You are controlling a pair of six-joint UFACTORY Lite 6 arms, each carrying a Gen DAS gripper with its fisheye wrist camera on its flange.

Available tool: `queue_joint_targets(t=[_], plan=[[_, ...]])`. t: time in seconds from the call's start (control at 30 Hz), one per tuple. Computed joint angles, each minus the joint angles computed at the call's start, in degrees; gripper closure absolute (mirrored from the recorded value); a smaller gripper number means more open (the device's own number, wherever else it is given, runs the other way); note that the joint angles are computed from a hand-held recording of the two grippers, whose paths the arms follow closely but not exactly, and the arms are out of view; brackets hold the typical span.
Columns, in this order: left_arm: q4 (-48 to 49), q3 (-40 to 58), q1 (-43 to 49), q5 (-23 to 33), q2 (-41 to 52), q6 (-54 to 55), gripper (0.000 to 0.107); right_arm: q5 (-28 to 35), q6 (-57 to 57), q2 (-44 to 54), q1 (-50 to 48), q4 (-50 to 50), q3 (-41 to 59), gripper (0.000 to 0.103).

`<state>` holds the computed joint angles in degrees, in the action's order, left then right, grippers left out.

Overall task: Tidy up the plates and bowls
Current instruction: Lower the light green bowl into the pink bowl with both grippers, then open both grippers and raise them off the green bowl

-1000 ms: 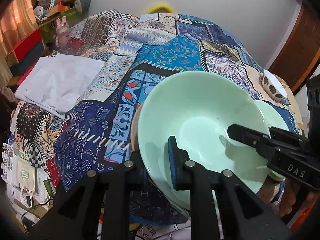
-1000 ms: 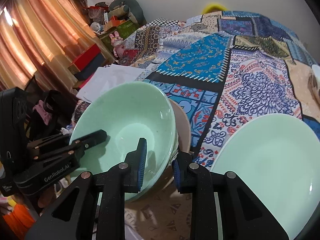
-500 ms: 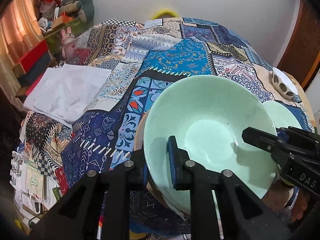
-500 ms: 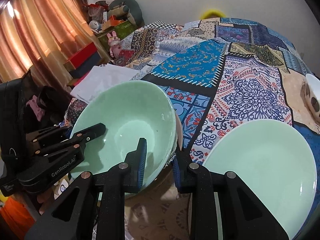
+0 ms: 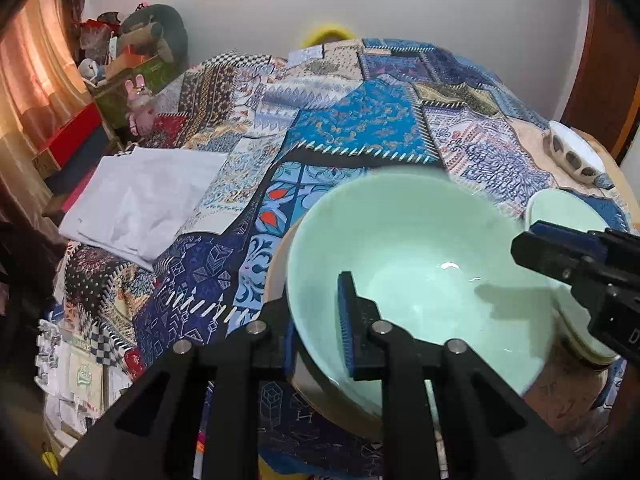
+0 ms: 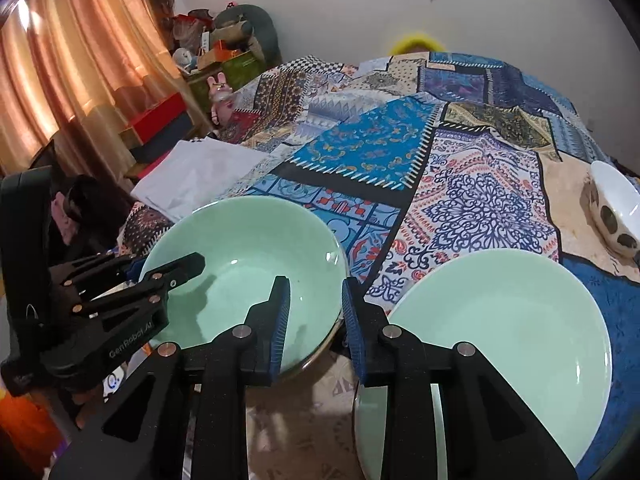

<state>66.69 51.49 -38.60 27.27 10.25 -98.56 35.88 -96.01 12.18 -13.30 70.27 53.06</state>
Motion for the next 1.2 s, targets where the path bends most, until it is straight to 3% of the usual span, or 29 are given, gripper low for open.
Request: queue_joint_targets(t=[0.13,0.27,0.57,0.63,0.93,1.2], plan=[[-2.8,0.8,0.7,-0.3,0.0,3.4,0.088,0.6,0.3,-0.1,-1.0,-0.6,0.0,0.077],[-6.1,3.9,-1.7,4.0,2.2,7.9,0.085,2.7,0.4,-0.9,-4.0,-1.8,0.0,0.071],[-22.1,6.5,-0.3,3.9,-0.5,22.2,0.061,7.6,-0.8,-1.7,-13.9,-4.2,2.9,0.060],[-22.5,6.7,-0.7,4.8,-1.6,22.5,0.051,8.0,-1.4,-1.6,-16.0,-4.5,3.8,0.059],[-14.7,14.3,-8.6,14.3,-2.6,17.9,0.035,9.4,0.0,5.7,-26.7,-6.8,15.8,0.057],[-15.4,30.1,-11.1,13.4,9.0,19.4,0.019,8.9,6.3,18.1,-31.5,-10.3,33.9,0.055]])
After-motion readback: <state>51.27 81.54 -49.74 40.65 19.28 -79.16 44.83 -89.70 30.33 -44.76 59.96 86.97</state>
